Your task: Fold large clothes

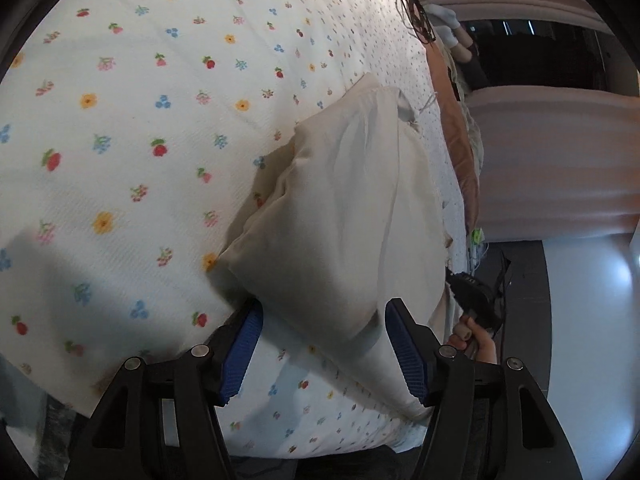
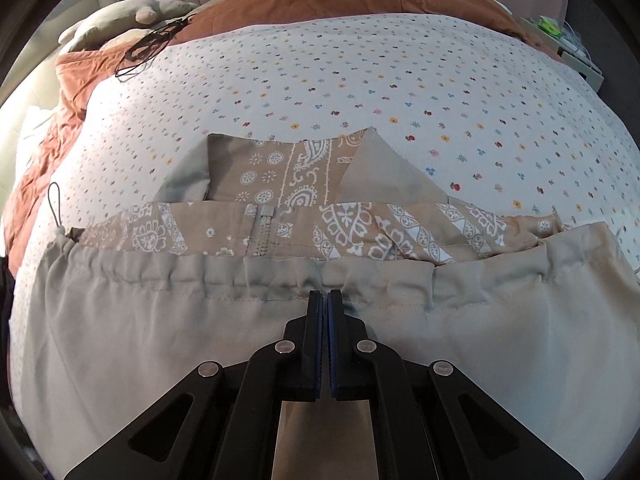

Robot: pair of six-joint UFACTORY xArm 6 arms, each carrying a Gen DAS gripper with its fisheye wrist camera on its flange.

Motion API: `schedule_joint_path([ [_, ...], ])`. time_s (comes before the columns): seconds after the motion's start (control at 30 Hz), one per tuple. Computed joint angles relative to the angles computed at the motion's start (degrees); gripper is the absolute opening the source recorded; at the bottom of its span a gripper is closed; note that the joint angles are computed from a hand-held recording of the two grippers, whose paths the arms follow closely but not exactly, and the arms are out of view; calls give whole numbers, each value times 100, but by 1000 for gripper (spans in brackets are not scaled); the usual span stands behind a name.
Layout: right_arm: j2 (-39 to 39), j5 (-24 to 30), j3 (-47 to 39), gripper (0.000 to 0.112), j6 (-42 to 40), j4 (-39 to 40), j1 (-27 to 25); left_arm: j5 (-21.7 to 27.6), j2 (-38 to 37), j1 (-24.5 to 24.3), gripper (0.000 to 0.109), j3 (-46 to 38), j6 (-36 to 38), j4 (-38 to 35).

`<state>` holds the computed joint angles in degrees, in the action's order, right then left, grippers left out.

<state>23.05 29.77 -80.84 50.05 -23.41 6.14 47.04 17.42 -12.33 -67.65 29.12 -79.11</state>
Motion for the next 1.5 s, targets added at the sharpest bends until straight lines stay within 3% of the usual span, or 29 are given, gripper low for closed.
schedule_joint_path([
  [0.3,-1001,-469,1073,14,-108,376,45,-321,446,-234,65,-621,-6,77],
  [0.37,-1321,-648,1444,32,-38,426,107,-378,437,-259,65,-629,-63,147],
  [0.43,-1655,-745,1798,41,246,228,202,-436,423,-267,58,-619,-135,220],
  [0.5,-1951,-840,2114,41,479,92,320,-516,435,-290,41,-651,-288,409],
  [0.8,-2922,-907,3224,41,1551,-507,1040,-595,333,-305,19,-610,-27,232],
  [1.17,-3627,-307,4123,36,2992,-1289,2106,-568,199,-342,13,-649,261,-92],
  [1.5,-2809,-821,3888,24,2749,-1066,1803,-651,9,-476,11,-831,277,-59],
])
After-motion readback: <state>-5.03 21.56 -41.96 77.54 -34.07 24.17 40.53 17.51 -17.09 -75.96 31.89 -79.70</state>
